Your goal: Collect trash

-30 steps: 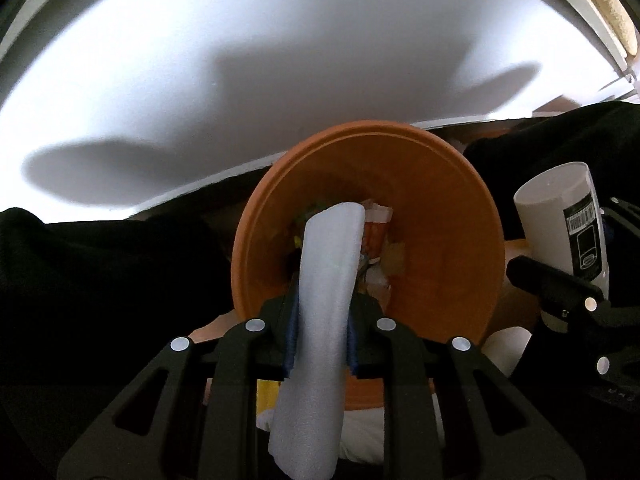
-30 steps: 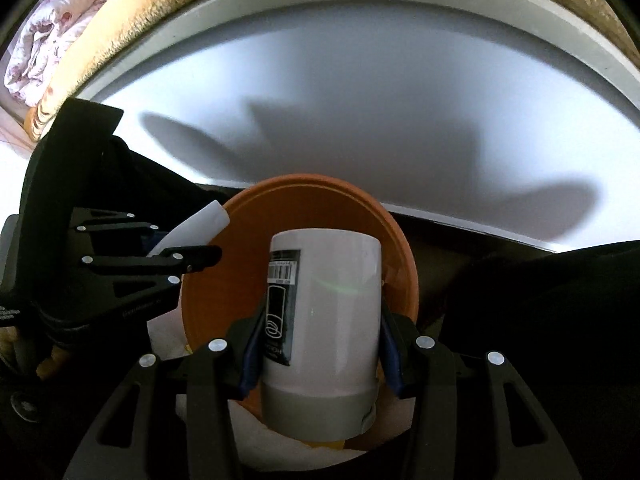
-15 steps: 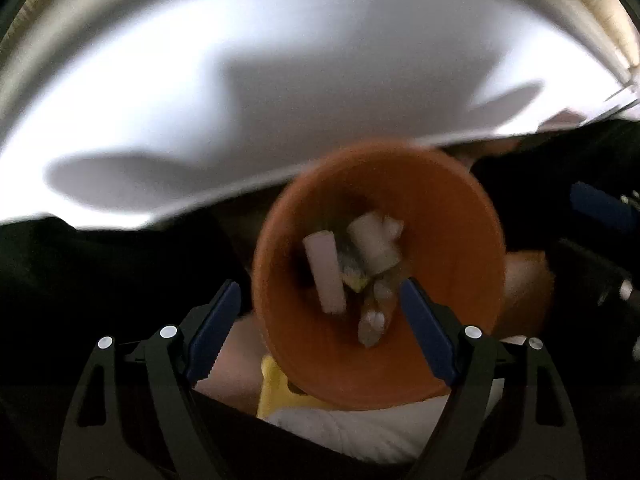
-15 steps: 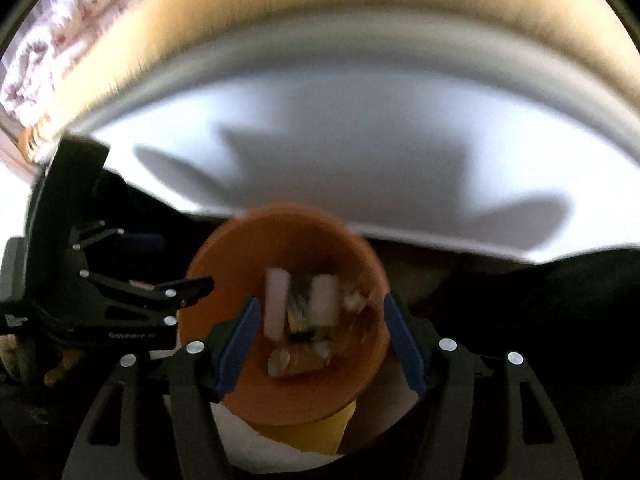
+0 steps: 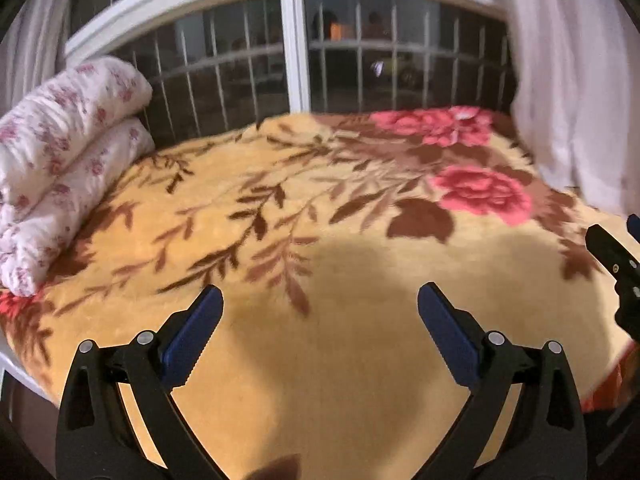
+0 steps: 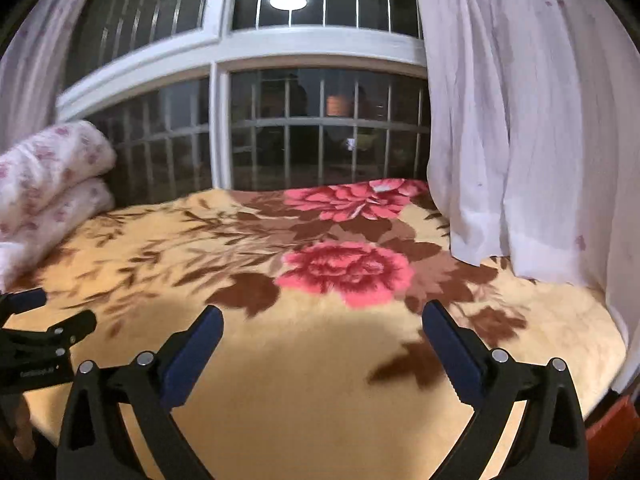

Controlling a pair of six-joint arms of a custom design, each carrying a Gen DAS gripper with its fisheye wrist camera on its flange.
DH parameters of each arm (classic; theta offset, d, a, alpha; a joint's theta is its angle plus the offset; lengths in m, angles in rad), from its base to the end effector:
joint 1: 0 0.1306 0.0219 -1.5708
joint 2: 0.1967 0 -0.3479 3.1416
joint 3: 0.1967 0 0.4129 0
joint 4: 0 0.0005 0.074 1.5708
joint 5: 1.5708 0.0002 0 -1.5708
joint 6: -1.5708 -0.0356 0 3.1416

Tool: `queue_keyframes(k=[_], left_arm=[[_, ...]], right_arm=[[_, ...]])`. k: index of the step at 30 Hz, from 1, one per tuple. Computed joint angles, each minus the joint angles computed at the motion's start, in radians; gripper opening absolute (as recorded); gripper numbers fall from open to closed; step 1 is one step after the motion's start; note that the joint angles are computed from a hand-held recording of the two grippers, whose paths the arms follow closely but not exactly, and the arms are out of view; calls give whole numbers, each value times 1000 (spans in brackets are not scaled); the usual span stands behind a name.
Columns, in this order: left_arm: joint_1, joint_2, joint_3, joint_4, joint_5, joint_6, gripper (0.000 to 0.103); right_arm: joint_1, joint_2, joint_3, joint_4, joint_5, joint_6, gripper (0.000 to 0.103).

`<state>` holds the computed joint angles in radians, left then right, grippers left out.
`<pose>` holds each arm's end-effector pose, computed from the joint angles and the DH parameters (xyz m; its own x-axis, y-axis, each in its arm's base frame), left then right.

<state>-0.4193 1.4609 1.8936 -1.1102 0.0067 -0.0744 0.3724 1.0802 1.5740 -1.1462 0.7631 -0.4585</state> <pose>0.4675 -0.2092 0.5815 -0.5403 0.3222 -0.7773 0.4533 0.8897 0.0537 0.3480 0.1090 0.5986 -0.3970 0.1883 -0.8983 0.4732 0.8806 -0.0246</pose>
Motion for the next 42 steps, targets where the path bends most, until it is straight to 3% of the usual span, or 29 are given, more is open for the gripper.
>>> queue_keyframes(k=[4,12,32,38,42], left_arm=[[8,64,38,-15,5,-18,95],[15,132,74,-38,29,-24,95],[16,150,89,-69,53,-28,95],[12,130,58,-26,41,-28,95],[14,146,82,-55,33,-16,95]], right_arm=[[-69,83,26,-26,-93,-6,98],[-89,91,-28,-33,-149,-82,98],[-85,102,-29,-55,-140,-111,98],[-93,102,-31,-61,-154,-114,98],[-100,104,-30,-67,-169,-121,98]])
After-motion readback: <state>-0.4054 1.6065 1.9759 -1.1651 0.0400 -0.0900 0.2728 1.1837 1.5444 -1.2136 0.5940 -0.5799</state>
